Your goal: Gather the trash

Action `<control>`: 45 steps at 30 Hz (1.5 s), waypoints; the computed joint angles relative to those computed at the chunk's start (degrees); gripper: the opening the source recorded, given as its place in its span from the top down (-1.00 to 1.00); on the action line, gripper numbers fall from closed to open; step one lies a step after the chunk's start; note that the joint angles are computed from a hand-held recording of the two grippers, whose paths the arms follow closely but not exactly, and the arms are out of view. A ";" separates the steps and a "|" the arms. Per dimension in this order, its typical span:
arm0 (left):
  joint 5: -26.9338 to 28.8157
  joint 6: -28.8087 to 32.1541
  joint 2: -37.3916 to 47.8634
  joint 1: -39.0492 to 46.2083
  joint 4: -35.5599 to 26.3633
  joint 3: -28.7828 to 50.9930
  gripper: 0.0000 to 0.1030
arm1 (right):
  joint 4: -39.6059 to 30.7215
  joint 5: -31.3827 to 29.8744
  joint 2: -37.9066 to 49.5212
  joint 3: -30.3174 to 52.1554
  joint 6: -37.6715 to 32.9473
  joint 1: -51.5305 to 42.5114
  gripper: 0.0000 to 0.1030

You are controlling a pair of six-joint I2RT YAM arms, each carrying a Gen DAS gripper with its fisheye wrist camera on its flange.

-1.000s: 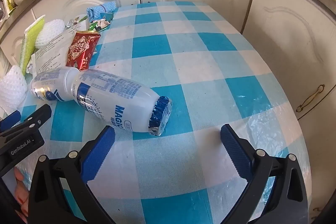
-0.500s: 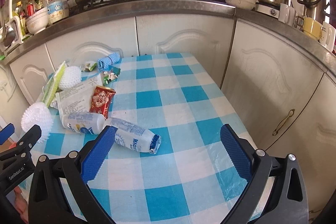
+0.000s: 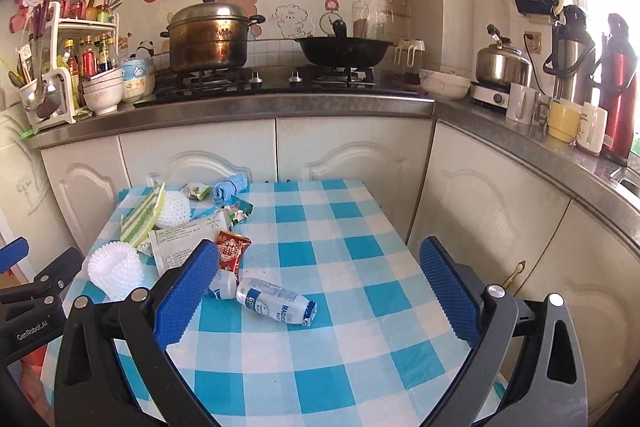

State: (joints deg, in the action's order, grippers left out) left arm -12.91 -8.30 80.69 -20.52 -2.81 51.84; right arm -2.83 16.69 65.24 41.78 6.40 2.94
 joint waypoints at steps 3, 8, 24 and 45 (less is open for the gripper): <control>0.27 -0.03 -2.80 0.80 -0.47 -1.20 -0.94 | -0.53 1.63 -2.44 -0.49 -0.31 1.52 -0.92; 0.45 -0.01 -6.76 1.93 -1.46 -2.66 -0.94 | -0.39 4.65 -6.49 -1.85 -0.86 3.98 -0.92; 0.46 0.06 -16.42 2.28 -4.24 -4.68 -0.94 | -2.92 11.21 -17.37 -2.73 -2.43 9.32 -0.92; 3.46 0.35 -24.21 6.94 -7.61 -6.96 -0.94 | -3.65 14.38 -21.32 -3.25 -2.39 14.23 -0.92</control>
